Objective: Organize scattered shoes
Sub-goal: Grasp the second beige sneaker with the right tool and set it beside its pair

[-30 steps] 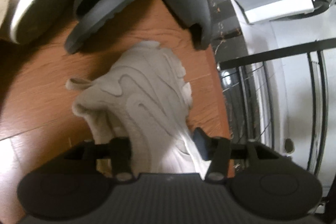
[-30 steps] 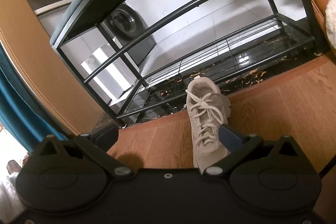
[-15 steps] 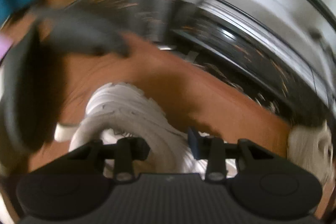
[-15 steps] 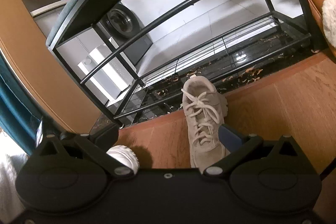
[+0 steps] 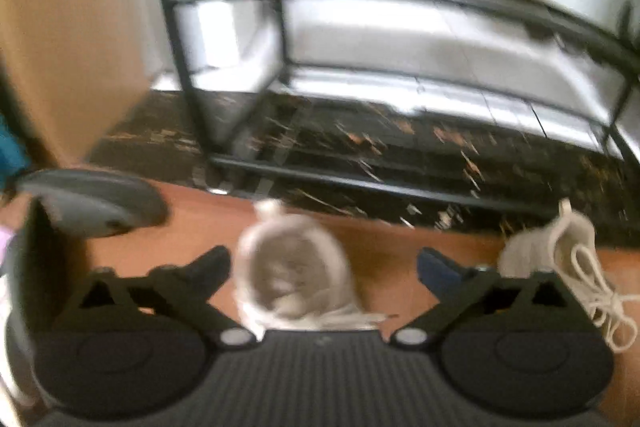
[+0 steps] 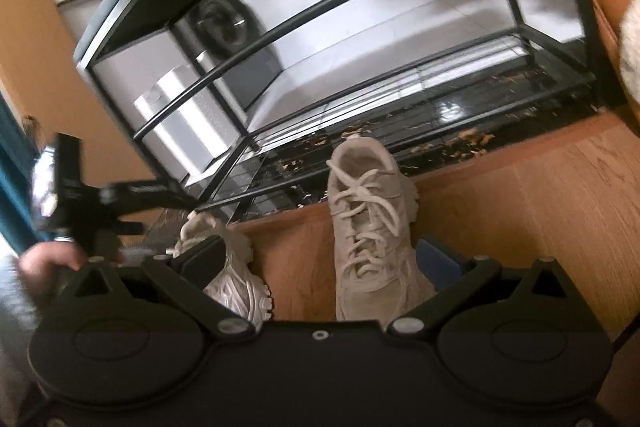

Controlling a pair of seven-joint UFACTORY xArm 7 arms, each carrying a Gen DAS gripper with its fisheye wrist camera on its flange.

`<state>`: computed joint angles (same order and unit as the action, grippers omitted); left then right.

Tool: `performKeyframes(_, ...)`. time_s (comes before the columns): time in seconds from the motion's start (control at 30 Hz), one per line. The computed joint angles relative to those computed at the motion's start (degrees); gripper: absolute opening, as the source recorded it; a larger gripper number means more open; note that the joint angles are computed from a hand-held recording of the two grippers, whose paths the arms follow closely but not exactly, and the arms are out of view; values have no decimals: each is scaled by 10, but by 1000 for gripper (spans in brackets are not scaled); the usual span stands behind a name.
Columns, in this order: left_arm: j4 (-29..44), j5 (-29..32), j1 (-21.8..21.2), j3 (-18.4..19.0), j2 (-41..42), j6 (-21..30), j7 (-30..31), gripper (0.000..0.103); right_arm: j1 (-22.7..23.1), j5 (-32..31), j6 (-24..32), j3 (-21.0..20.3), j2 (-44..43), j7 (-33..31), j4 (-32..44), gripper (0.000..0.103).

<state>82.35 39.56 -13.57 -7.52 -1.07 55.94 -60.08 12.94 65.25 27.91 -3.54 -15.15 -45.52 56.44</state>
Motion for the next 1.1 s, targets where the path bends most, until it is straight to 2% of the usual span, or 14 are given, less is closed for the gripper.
performKeyframes(0.07, -18, 3, -4, -7, -23, 66, -55, 102, 7, 3, -5, 2, -3, -37, -4, 103)
performKeyframes(0.1, -38, -25, -18, 15, -47, 77, -82, 102, 9, 3, -3, 3, -3, -41, -4, 103)
performKeyframes(0.13, -59, -55, -9, 16, -72, 88, -112, 102, 13, 3, 3, 4, -2, -53, -2, 103)
performKeyframes(0.17, -70, -61, 19, -7, -88, 105, -150, 102, 18, 6, 4, 7, 1, -65, 0, 103)
performKeyframes(0.27, -107, -56, 45, -29, -132, 154, -285, 102, 33, 15, 1, 22, 23, -81, 26, 101)
performKeyframes(0.37, -147, -63, 70, -47, -177, 180, -398, 102, 51, 6, 12, 39, 72, -150, 85, 102)
performKeyframes(0.43, -160, -64, 84, -63, -194, 213, -458, 102, 45, -69, 42, 71, 144, -99, 165, 102)
performKeyframes(0.5, -159, -75, 100, -78, -197, 245, -482, 102, 43, -144, 55, 95, 198, -23, 225, 102)
performKeyframes(0.57, -168, -79, 91, -62, -197, 236, -483, 102, 51, -225, 58, 111, 248, 43, 281, 101)
performKeyframes(0.67, -165, -87, 87, -49, -188, 215, -435, 102, 68, -321, 49, 127, 292, 95, 322, 101)
performKeyframes(0.87, -131, -17, 83, -73, -156, 244, -419, 102, 88, -448, 38, 135, 349, 198, 363, 103)
performKeyframes(0.97, -121, -18, 75, -65, -142, 245, -416, 102, 89, -498, 60, 135, 379, 243, 388, 101)
performKeyframes(1.03, -122, -31, 71, -53, -137, 235, -402, 102, 73, -493, 95, 152, 393, 238, 405, 89)
performKeyframes(1.1, -122, -37, 69, -47, -133, 229, -396, 102, 63, -484, 98, 163, 392, 229, 399, 86)
